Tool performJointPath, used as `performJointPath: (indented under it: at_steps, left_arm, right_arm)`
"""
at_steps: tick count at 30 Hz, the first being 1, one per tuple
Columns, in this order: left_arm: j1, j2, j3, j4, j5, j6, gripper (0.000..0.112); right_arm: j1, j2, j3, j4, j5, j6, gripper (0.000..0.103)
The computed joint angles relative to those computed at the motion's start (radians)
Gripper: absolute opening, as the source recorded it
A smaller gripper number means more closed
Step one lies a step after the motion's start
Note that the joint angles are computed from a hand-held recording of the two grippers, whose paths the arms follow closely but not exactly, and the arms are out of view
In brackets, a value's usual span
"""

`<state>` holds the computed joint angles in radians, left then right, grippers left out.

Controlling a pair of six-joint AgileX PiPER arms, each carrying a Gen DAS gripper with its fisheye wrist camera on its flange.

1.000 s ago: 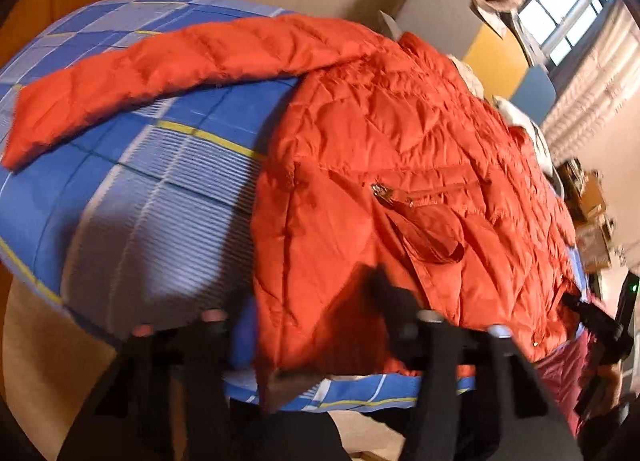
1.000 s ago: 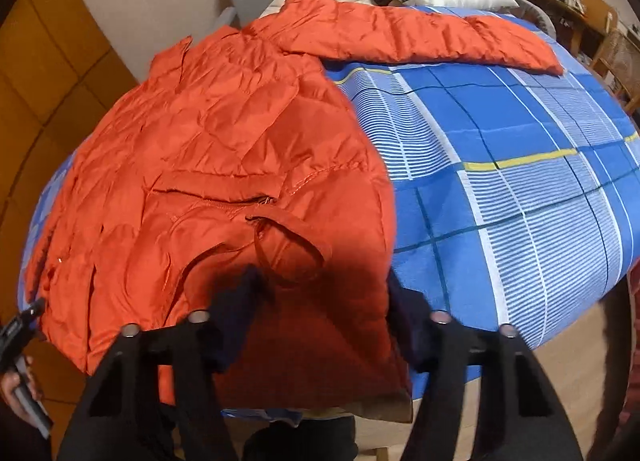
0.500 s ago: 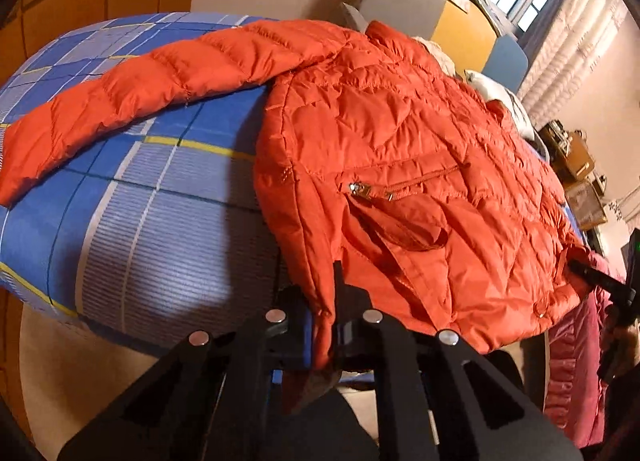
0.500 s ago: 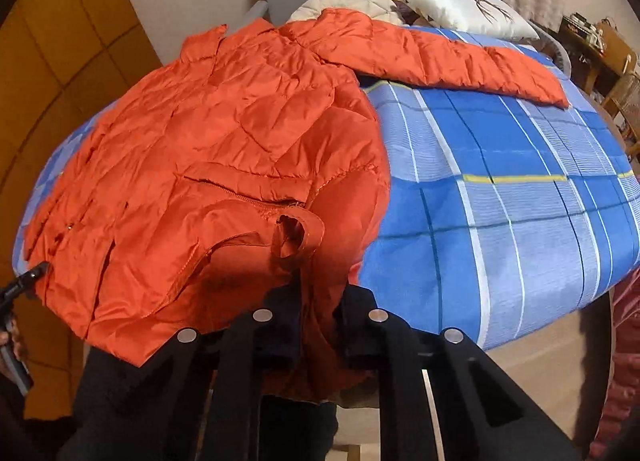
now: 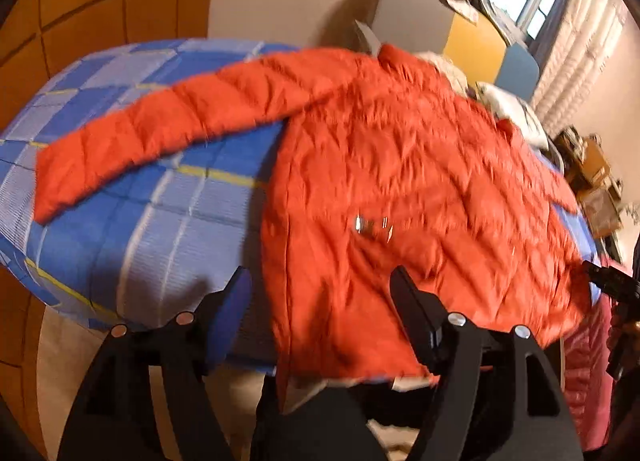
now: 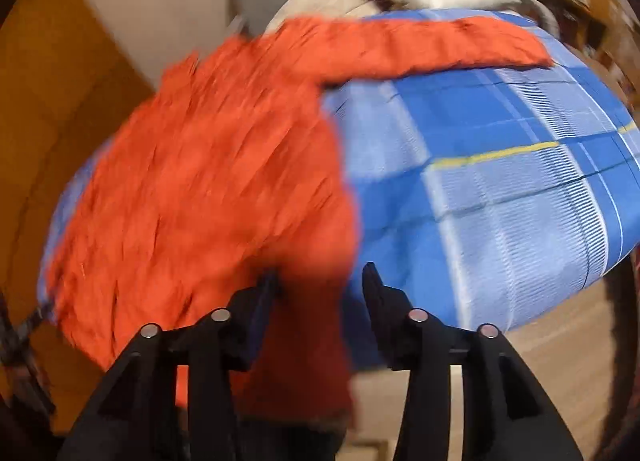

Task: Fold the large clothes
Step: 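Move both tools toward the orange jacket's sleeves and hem, then grasp the sleeve cuff with the right tool and lift it toward the jacket body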

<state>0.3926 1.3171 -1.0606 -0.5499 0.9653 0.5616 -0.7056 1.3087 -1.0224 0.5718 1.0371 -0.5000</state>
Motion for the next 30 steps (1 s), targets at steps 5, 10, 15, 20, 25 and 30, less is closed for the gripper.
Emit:
performJointPath:
  at_steps: [5,10,15,20,25,30]
  left_arm:
    - [-0.156,0.055,-0.091,0.053,-0.093,-0.132,0.078]
    - [-0.377,0.159,-0.205,0.151,-0.205,-0.323,0.087]
    - [-0.529,0.320,-0.349,0.171,-0.239,-0.406,0.091]
    - [-0.603,0.465,-0.494,0.165,-0.201,-0.392,0.093]
    - [-0.627,0.582,-0.684,0.202,-0.077,-0.464,0.092]
    - [-0.649,0.611,-0.801,0.260,0.050,-0.541,0.093]
  right_arm:
    - [-0.117,0.274,-0.221,0.120,-0.119,0.069,0.045]
    - [-0.149,0.573,-0.509,0.155,-0.190,0.248,0.045]
    - [-0.155,0.817,-0.789,0.160,-0.206,0.439,0.045]
    - [-0.149,1.000,-1.034,0.121,-0.214,0.618,0.045]
    - [-0.145,1.102,-1.190,0.077,-0.213,0.781,0.045]
    - [-0.148,1.201,-1.390,0.031,-0.112,0.898,0.025]
